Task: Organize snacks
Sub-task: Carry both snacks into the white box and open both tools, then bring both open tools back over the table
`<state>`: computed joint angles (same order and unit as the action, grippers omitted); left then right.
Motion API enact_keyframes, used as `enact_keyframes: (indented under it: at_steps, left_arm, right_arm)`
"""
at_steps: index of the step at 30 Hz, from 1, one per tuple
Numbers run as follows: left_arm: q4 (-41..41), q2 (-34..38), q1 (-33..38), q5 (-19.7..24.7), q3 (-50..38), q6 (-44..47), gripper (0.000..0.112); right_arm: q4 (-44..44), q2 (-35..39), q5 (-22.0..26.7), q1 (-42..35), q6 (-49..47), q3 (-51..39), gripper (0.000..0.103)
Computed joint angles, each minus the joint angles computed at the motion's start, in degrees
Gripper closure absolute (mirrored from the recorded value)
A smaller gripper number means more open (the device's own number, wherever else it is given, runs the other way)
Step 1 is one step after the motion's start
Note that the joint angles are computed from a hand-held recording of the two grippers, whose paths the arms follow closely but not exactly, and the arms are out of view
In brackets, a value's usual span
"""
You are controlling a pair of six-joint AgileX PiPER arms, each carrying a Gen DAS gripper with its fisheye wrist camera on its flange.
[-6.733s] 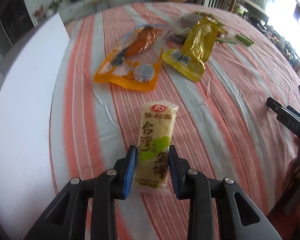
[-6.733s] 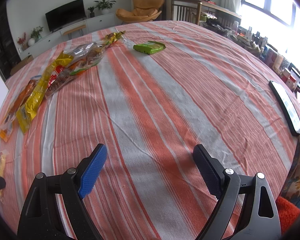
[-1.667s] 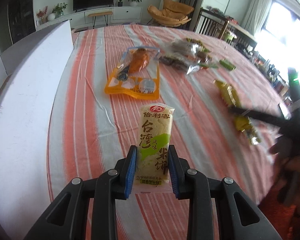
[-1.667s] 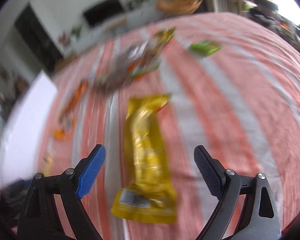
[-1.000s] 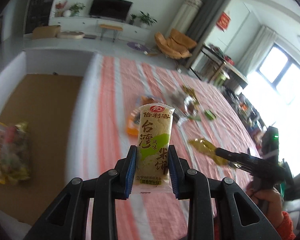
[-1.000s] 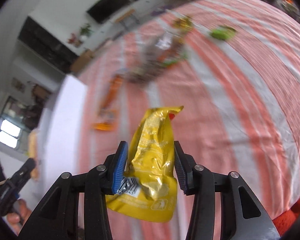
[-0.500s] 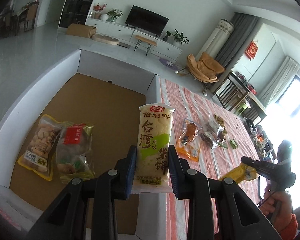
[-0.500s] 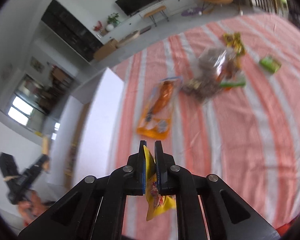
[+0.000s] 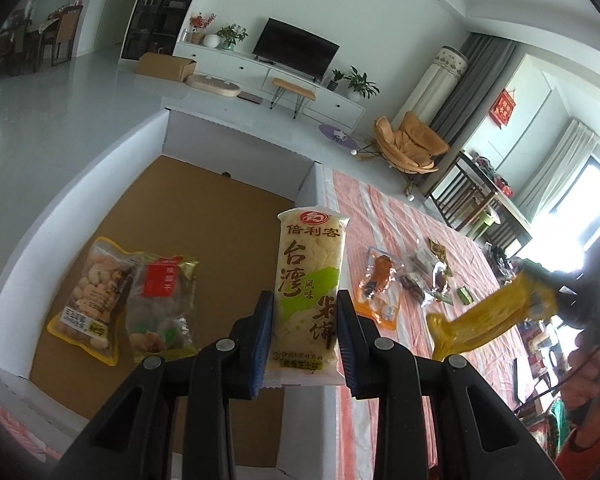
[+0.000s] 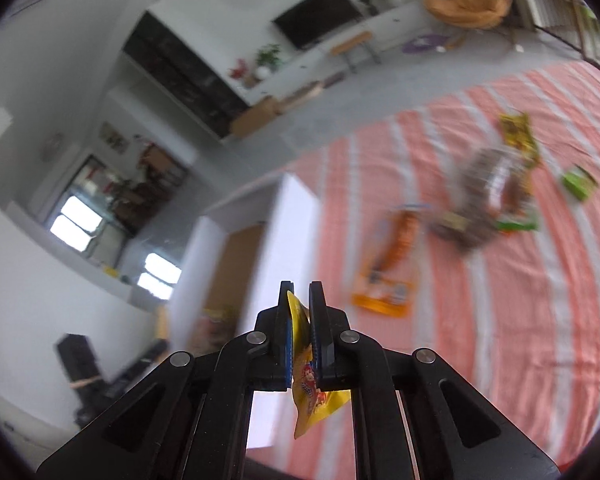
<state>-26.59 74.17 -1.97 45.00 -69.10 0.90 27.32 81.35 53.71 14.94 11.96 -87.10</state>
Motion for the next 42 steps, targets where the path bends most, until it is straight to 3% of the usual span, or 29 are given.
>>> enact_keyframes:
  at_steps: [5, 8, 9, 10, 11, 12, 16, 20, 22, 26, 30, 32, 34, 36, 42]
  left_arm:
    - [5.16, -1.10, 2.82, 1.50, -0.48, -2.85, 0.083]
    - [15.39, -1.10, 2.33, 0.80, -0.26, -10.03, 0.079]
    - [18.07, -1.02, 2.22, 0.53, -0.06, -12.39, 0.057]
    - [20.01, -0.83, 2.66, 0.47, 0.10, -14.75, 0.024]
    - [19.80, -1.01, 3.53, -0.39, 0.78, -15.27, 0.015]
    - [18.53, -2.07, 4.82, -2.45, 2.57, -15.07, 0.012]
    - [15.60, -2.25, 6.60, -3.90, 4.65, -13.93, 0.012]
    - [12.22, -1.49, 2.84, -5.01, 4.91, -12.08, 0.012]
    - [11.71, -1.01, -2.46, -5.83, 4.22, -11.44, 0.012]
    - [10.64, 1.74, -16.06, -6.39, 0.86, -9.35, 0.012]
    - [14.54, 10.77, -29.38, -5.55, -4.88, -12.03, 0.010]
    - [14.48, 17.30, -32.96, -4.93, -8.28, -11.71, 0.010]
    - [16.10, 25.16, -35.20, -3.56, -13.15, -13.25, 0.010]
    - [21.37, 30.84, -37.07, -4.38, -15.81, -18.23, 0.011]
    - [34.17, 38.51, -39.84, -6.12, -20.27, -28.71, 0.011]
  right_arm:
    - [3.05, 8.48, 1.50, 9.07, 2.52, -16.31, 0.096]
    - [-0.86, 16.34, 3.27, 16.37, 5.67, -29.49, 0.092]
    - [-2.43, 19.47, 4.71, 18.48, 6.54, -34.22, 0.090]
    - [-4.88, 23.09, 6.99, 20.69, 7.94, -39.68, 0.074]
    - [-5.96, 25.64, 8.20, 21.90, 8.11, -42.86, 0.039]
    - [-6.16, 26.78, 8.26, 22.57, 7.88, -43.74, 0.036]
    - [-7.36, 20.46, 1.03, 22.23, 4.45, -29.88, 0.036]
    - [-23.47, 8.34, -9.98, 20.61, 10.34, -6.96, 0.031]
    - [-34.93, 3.50, -12.24, 18.91, 17.51, 4.49, 0.030]
    - [-57.35, -1.15, -12.06, 12.76, 36.36, 27.41, 0.030]
    - [-64.99, -5.34, -17.66, 4.19, 47.56, 44.00, 0.030]
    - [-66.67, -7.63, -17.05, 2.11, 50.61, 47.09, 0.030]
    - [-62.81, -9.99, -20.14, -1.92, 48.03, 47.91, 0.030]
    - [-66.77, -10.47, -18.53, -1.11, 51.47, 47.72, 0.029]
    - [-64.40, -8.02, -16.22, -0.94, 49.47, 46.03, 0.029]
